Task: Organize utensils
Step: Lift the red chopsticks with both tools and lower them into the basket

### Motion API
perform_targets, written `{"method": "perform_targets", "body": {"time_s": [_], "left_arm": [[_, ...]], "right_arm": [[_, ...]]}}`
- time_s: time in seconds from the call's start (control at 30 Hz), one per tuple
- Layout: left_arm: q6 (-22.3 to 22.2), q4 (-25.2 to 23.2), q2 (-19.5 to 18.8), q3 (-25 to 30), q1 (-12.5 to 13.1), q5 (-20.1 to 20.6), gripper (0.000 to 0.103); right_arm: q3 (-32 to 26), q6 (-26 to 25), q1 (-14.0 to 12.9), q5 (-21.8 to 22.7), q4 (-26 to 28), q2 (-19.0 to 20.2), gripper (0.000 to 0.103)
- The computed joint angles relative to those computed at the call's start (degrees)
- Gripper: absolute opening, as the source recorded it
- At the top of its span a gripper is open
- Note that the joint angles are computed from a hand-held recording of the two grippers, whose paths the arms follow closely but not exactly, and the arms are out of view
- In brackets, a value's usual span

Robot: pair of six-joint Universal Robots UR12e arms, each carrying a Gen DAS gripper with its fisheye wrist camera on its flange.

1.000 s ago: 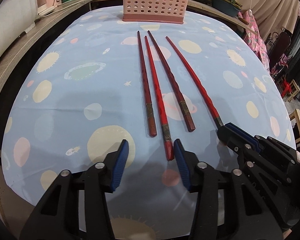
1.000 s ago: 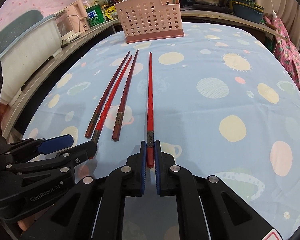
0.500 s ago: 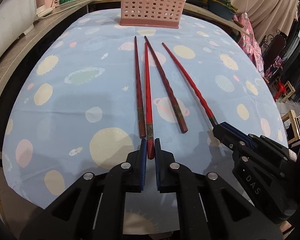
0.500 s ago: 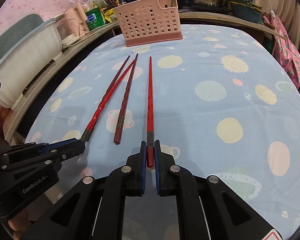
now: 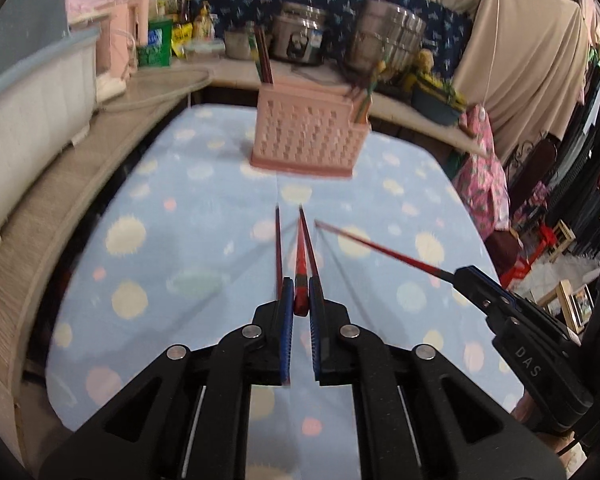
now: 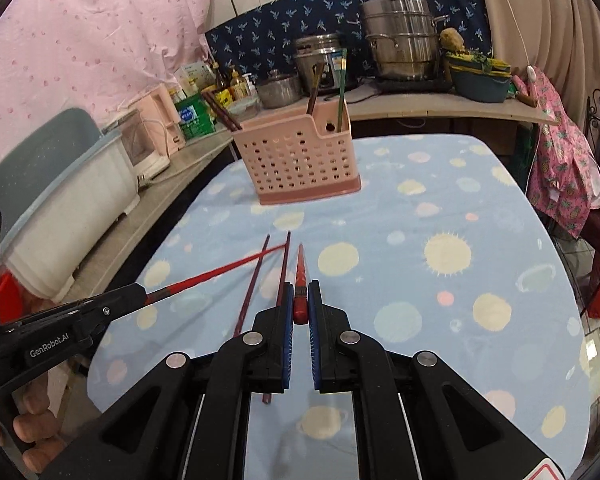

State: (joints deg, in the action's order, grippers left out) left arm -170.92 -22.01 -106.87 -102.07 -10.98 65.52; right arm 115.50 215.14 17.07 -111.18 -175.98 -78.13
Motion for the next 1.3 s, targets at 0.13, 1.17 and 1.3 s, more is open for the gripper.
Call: {"method": "perform_targets", "body": {"time_s": [0.13, 1.17, 1.3], "left_arm": [[-2.4, 2.2, -1.4, 3.6, -0.2, -0.1, 0.007], [-17.7, 12.8, -13.8, 32.2, -3.0, 3.7, 0.007], [-18.9, 11.1, -16.6, 36.3, -3.3, 5.1, 0.007]], "right_arm": [[-1.9, -2.1, -1.3, -0.9, -2.3, 0.2, 0.007], [-19.8, -10.1, -8.9, 0.4, -14.4, 5.7, 0.007], [-22.6, -10.4, -10.0, 0.3, -14.2, 7.9, 0.007]]}}
